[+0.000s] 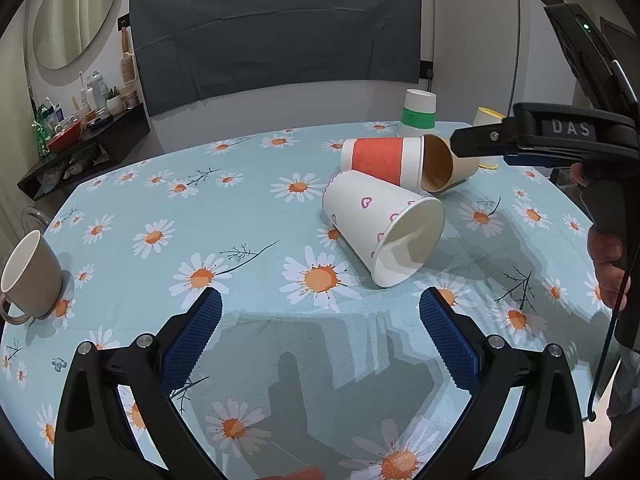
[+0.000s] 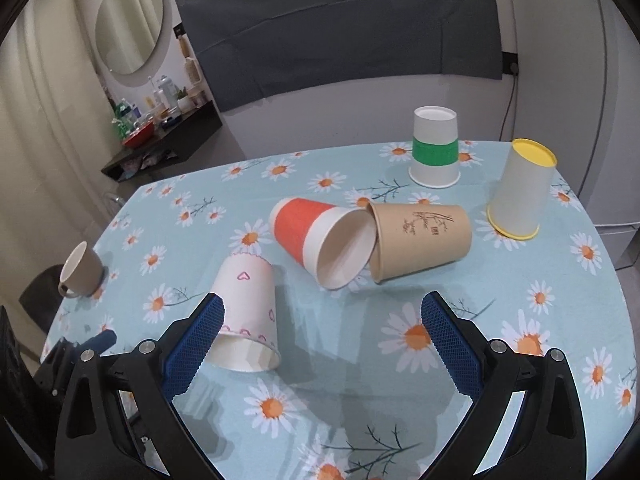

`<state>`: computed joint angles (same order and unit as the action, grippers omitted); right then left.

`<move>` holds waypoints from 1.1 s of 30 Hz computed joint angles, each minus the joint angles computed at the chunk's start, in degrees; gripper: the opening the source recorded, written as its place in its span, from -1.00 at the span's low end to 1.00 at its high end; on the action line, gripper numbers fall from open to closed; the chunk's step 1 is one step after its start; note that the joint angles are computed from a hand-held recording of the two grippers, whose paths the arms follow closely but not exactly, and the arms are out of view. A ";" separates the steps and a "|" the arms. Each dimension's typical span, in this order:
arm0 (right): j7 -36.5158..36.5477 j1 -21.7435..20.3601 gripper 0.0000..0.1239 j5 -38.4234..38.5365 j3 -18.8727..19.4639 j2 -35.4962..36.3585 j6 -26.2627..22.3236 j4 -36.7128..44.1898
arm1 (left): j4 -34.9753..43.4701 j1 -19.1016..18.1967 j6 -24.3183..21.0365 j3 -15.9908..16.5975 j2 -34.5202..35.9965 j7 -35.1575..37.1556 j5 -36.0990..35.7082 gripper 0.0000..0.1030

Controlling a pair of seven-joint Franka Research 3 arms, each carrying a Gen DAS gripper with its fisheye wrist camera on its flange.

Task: Flip cup upside down
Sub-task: 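Close the right gripper on the rim of the orange-banded cup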

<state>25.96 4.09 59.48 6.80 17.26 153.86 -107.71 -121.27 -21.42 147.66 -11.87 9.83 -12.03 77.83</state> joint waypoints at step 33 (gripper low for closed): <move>5.07 -0.65 -0.93 -10.91 3.12 9.05 -4.20 9.40 | 0.24 3.88 4.59 2.46 0.82 3.68 -7.35 -0.46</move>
